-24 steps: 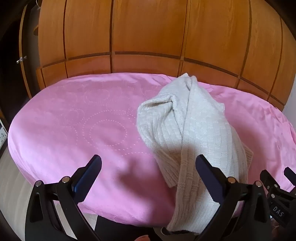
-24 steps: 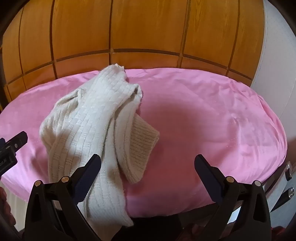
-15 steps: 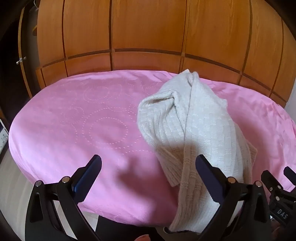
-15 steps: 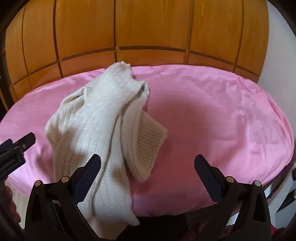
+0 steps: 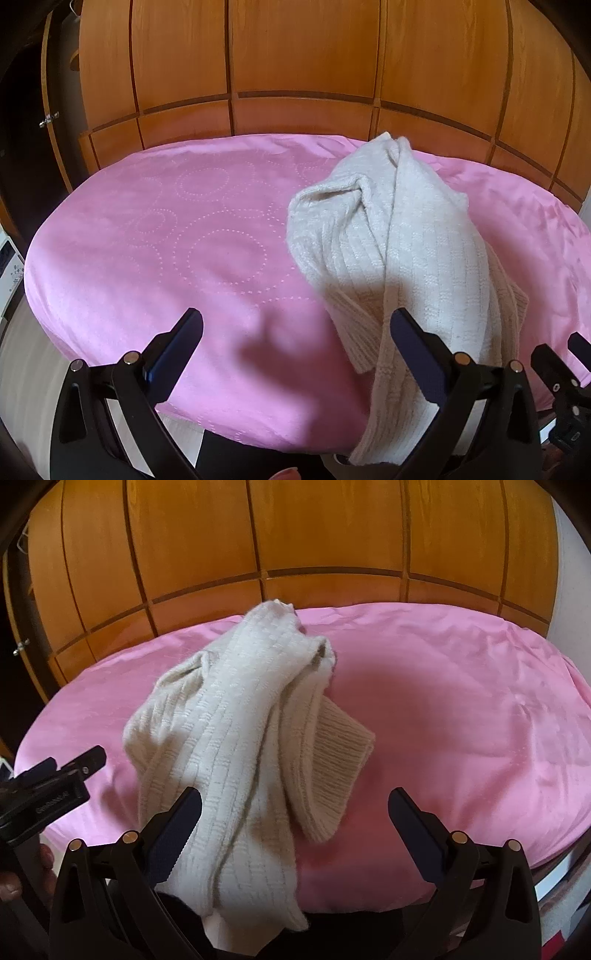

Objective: Fold small clothes
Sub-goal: 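Reach the right gripper toward the bunched cream sweater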

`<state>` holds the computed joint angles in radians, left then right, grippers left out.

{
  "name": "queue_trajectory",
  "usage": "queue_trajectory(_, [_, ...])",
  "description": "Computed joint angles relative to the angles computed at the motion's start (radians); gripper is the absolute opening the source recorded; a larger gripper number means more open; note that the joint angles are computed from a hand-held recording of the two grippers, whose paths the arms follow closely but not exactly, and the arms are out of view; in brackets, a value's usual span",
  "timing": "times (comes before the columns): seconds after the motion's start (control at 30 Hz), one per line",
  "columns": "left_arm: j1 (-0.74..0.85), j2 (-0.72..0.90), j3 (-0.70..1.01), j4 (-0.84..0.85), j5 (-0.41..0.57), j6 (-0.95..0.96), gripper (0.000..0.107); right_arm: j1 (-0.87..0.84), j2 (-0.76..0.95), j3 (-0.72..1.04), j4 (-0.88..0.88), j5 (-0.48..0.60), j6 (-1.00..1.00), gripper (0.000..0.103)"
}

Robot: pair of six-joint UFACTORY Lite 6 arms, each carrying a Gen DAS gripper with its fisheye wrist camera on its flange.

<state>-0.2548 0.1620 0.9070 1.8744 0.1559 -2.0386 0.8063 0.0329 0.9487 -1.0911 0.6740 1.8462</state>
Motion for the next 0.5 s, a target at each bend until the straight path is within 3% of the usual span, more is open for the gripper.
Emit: queue_trajectory(0.5, [0.015,0.040,0.038,-0.135,-0.002,0.121,0.101,-0.019,-0.012,-0.012,-0.023,-0.078,-0.007,0.100])
